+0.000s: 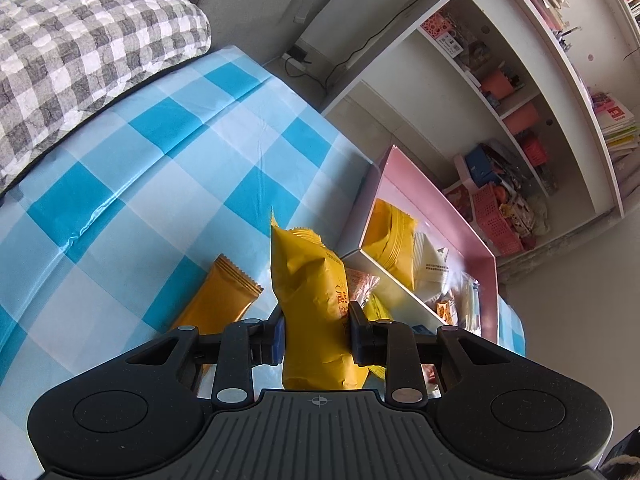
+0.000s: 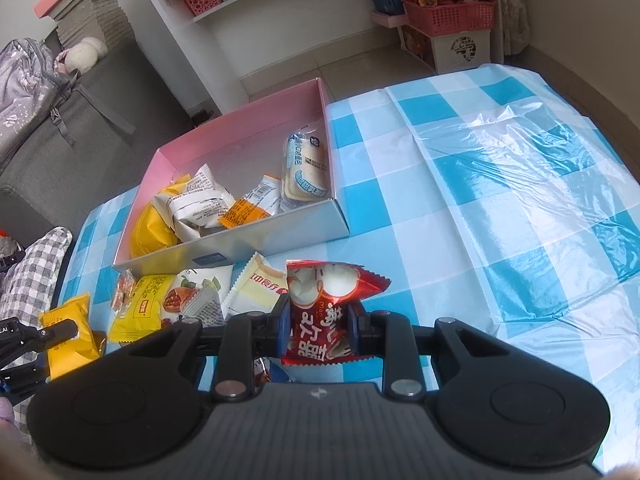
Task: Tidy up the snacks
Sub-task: 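Carry the yellow pouch with the left tool while the right tool carries the red packet over the box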
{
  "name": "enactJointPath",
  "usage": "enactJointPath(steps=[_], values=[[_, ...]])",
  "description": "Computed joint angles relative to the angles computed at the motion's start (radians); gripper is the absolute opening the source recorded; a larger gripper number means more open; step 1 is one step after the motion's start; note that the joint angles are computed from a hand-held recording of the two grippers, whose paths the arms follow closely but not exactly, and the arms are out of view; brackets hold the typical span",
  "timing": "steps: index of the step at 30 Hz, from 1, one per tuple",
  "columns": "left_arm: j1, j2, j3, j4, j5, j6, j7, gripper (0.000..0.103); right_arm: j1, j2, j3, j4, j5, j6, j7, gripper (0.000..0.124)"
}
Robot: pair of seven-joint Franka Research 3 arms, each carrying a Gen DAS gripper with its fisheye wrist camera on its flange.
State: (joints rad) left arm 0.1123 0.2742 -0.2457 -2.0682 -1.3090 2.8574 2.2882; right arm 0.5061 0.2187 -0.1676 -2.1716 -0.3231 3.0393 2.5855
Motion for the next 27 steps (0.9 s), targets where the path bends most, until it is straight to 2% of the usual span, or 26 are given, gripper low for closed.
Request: enactJointPath(steps=[4,10,13,16,18,19,21,25,27], values=[[-0.003,-0.019,-0.008,0.008,-0.052,0.003,0.058,0.027,0.015,0.005,-0.025,0.022,-0.016,0.024,0.037,0.025],[-0.038,-0.022,-0.003,0.044,-0.104,0.008,0.142,0.027,0.02,0.033,-0.027,0.056,0.075,0.085,-0.007,0.025],[-0.059,-0.008,-0.006,0.072,-0.12,0.034,0.179,0.027,0.055,0.055,-0.062,0.083,0.109,0.094,-0.021,0.025],[-0.076,0.027,-0.008,0.12,-0.074,0.041,0.156,0.027,0.085,0.089,-0.095,0.125,0.139,0.084,-0.04,0.025],[-0.087,0.055,-0.015,0.154,-0.003,0.062,0.114,0.027,0.13,0.124,-0.151,0.155,0.144,0.097,-0.032,0.025],[-0.089,0.072,-0.021,0.174,0.033,0.072,0.091,0.027,0.116,0.141,-0.139,0.174,0.169,0.093,-0.048,0.025],[-0.093,0.108,-0.031,0.218,0.101,0.085,0.045,0.027,0.034,0.166,-0.053,0.21,0.238,0.085,-0.111,0.025],[-0.114,0.186,-0.035,0.311,0.248,0.105,-0.05,0.027,-0.004,0.217,-0.016,0.281,0.301,0.064,-0.19,0.025],[-0.125,0.233,-0.032,0.364,0.316,0.104,-0.103,0.027,-0.045,0.246,0.028,0.32,0.345,0.057,-0.238,0.025]])
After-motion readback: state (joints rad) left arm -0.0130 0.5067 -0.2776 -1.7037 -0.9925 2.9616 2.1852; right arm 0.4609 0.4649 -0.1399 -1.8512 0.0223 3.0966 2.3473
